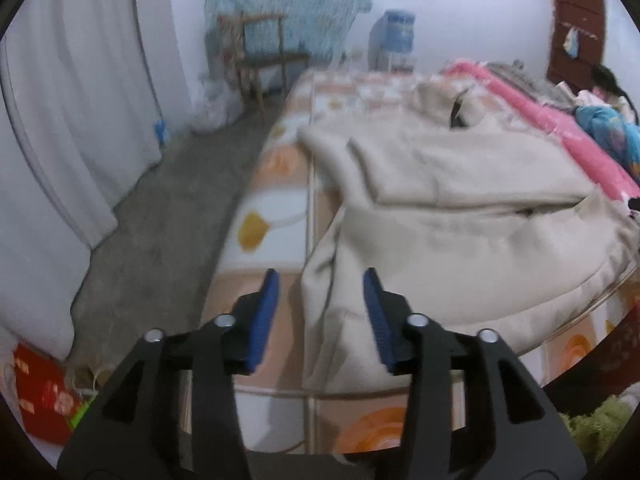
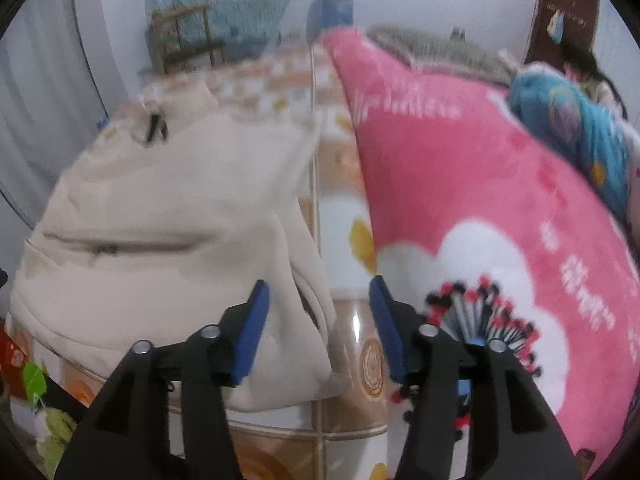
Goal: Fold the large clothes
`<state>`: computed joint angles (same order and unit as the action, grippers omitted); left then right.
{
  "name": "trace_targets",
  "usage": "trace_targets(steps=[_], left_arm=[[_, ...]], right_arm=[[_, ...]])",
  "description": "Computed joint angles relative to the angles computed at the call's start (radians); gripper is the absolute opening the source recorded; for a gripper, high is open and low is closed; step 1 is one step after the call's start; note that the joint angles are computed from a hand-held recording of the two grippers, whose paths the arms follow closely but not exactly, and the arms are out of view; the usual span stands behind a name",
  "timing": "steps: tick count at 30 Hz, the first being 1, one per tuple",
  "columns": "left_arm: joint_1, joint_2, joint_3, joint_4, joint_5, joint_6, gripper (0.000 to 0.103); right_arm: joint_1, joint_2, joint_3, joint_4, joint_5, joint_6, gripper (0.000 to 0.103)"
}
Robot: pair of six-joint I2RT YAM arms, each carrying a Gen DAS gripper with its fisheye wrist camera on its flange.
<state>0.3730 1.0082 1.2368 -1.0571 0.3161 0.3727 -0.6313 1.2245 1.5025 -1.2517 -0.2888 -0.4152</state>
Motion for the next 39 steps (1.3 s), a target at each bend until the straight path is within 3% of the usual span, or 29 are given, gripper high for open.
trace_targets(steps=[3, 5, 9, 15, 18, 19, 20, 29, 35, 39], left_arm=[[-0.082, 0.011, 0.028, -0.018, 0.076, -0.047, 0.047], [-0.208, 0.048, 0.028, -0.013, 0.076, -0.112, 0.048], [-0.476, 0.099, -0.029, 0.066, -0.078, -0.215, 0.048], [-0.611, 0.128, -0.086, 0.147, -0.234, -0.268, 0.041], [-0.632, 0.102, -0.113, 0.170, -0.279, -0.264, 0.016], [-0.645, 0.094, -0.118, 0.175, -0.310, -0.259, 0.005], [-0.663, 0.092, -0.121, 0.183, -0.336, -0.253, 0.003], [-0.690, 0.012, -0.046, 0.234, -0.461, -0.218, 0.002], [-0.752, 0.062, -0.233, 0.400, -0.566, -0.195, 0.002], [-0.787, 0.040, -0.282, 0.437, -0.619, -0.193, 0.002]], right_arm=[[0.048, 0.007, 0.029, -0.044, -0.077, 0.003, 0.056], [0.109, 0.021, 0.011, -0.061, -0.101, 0.011, 0.057], [0.273, 0.048, -0.075, -0.007, -0.030, 0.098, 0.057], [0.350, 0.053, -0.167, 0.061, 0.025, 0.105, 0.054], [0.390, 0.016, -0.202, 0.095, 0.105, 0.102, 0.025], [0.385, 0.022, -0.197, 0.087, 0.085, 0.100, 0.008], [0.379, 0.032, -0.190, 0.080, 0.074, 0.101, 0.005], [0.320, -0.042, -0.032, 0.077, -0.018, 0.161, 0.002], [0.414, -0.013, -0.223, 0.274, 0.126, 0.207, 0.002], [0.433, -0.043, -0.326, 0.350, 0.166, 0.208, 0.003]])
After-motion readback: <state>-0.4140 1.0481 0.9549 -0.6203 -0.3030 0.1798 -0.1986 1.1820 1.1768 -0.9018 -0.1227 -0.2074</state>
